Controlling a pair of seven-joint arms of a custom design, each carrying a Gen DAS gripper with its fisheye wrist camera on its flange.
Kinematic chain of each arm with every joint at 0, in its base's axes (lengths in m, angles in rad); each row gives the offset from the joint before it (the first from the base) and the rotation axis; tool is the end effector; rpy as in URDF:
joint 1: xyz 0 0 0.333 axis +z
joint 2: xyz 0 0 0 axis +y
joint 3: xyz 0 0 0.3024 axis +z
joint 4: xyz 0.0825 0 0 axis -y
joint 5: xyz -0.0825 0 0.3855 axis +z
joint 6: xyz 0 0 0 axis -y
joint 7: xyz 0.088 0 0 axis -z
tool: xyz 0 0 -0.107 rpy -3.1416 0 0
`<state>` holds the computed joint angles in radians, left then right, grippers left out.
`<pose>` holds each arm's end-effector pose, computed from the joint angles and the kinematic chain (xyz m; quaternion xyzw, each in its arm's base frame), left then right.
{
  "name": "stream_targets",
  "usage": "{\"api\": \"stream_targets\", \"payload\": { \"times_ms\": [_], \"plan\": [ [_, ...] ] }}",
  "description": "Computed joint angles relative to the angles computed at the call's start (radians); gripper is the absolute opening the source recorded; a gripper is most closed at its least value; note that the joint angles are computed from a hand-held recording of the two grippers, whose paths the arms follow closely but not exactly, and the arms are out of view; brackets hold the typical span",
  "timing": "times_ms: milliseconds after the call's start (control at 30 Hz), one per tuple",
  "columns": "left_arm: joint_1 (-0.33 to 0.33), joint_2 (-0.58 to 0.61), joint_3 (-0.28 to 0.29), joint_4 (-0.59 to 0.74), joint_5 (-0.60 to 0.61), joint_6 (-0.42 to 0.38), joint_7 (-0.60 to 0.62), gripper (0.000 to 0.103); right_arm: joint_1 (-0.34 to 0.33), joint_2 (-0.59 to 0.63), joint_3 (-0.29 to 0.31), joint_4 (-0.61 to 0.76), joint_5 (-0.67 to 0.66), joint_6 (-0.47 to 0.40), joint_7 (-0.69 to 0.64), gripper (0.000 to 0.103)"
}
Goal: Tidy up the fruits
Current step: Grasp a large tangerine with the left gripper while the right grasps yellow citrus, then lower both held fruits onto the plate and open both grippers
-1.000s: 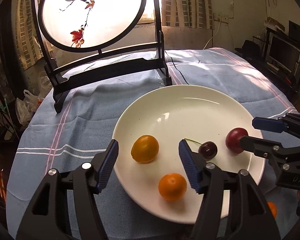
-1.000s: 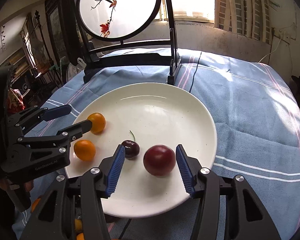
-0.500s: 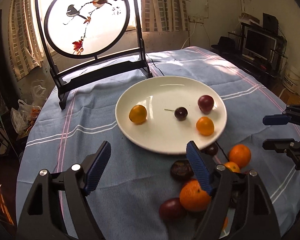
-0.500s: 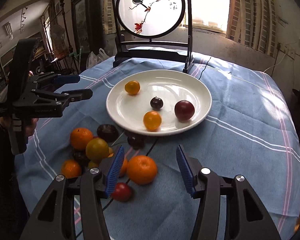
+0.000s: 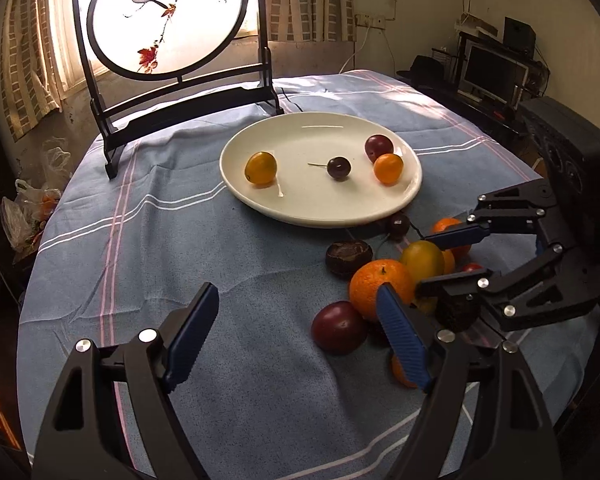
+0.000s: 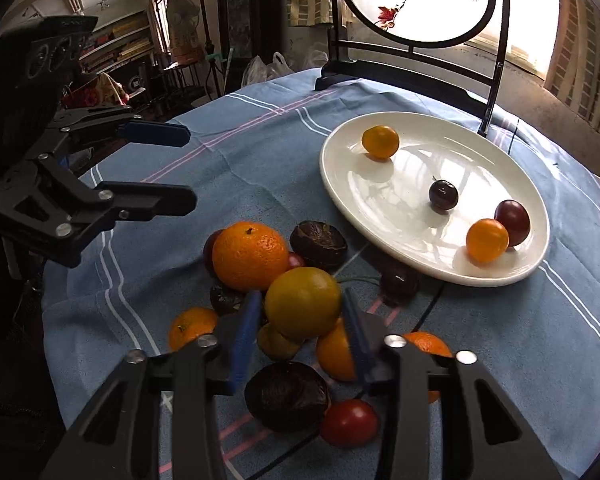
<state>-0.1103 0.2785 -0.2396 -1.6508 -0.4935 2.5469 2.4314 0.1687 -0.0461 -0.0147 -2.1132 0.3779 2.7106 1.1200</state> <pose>0.6508 -0.2121 0.5097 -0.3255 0.8710 -0.3395 0.1420 0.5753 0.0760 0.4929 -0.7615 0.5542 -0.1731 0.2882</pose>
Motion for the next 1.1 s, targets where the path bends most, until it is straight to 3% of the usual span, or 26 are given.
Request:
{"api": "stream_targets", "payload": {
  "times_ms": [167,300,333,367,400,533,667,733,800,967,1100],
  "plan": [
    [-0.015,0.010,-0.026,-0.003,-0.009,-0.043,0.088,0.079,0.010,-0.081,-0.021,-0.080,0.066,0.046,-0.032,0.039],
    [-0.058,0.057,-0.019,0.044,0.046,-0.074,0.040,0.079,0.014,-0.128,-0.048,-0.130,0.043,0.077,0.013,0.039],
    [-0.069,0.073,-0.014,0.062,0.065,-0.085,0.012,0.076,0.011,-0.135,-0.050,-0.140,0.025,0.086,0.032,0.039],
    [-0.074,0.088,-0.011,0.082,0.076,-0.103,-0.014,0.051,0.014,-0.141,-0.057,-0.149,0.019,0.090,0.042,0.039],
    [-0.082,0.100,-0.005,0.099,0.096,-0.117,-0.048,0.042,0.019,-0.146,-0.066,-0.157,0.024,0.093,0.044,0.039],
    [-0.053,0.097,-0.022,0.104,0.062,-0.142,-0.038,0.042,0.032,-0.153,-0.085,-0.175,0.026,0.107,0.050,0.039],
    [-0.043,0.056,-0.028,0.063,0.026,-0.087,-0.016,0.042,0.049,-0.155,-0.098,-0.178,0.046,0.127,0.042,0.039],
    [-0.052,0.041,-0.026,0.046,0.016,-0.016,-0.032,0.042,0.058,-0.150,-0.104,-0.169,0.063,0.132,0.032,0.039],
    [-0.090,0.033,-0.004,0.026,0.069,0.116,-0.101,0.042,0.058,-0.145,-0.097,-0.159,0.054,0.151,0.041,0.039],
    [-0.186,0.092,0.073,0.098,0.269,0.302,-0.350,0.042,0.069,-0.114,-0.105,-0.095,0.090,0.218,0.034,0.039],
    [-0.231,0.193,0.124,0.265,0.399,0.267,-0.515,0.042,0.067,-0.060,-0.112,-0.008,0.160,0.255,0.003,0.039]
  ]
}}
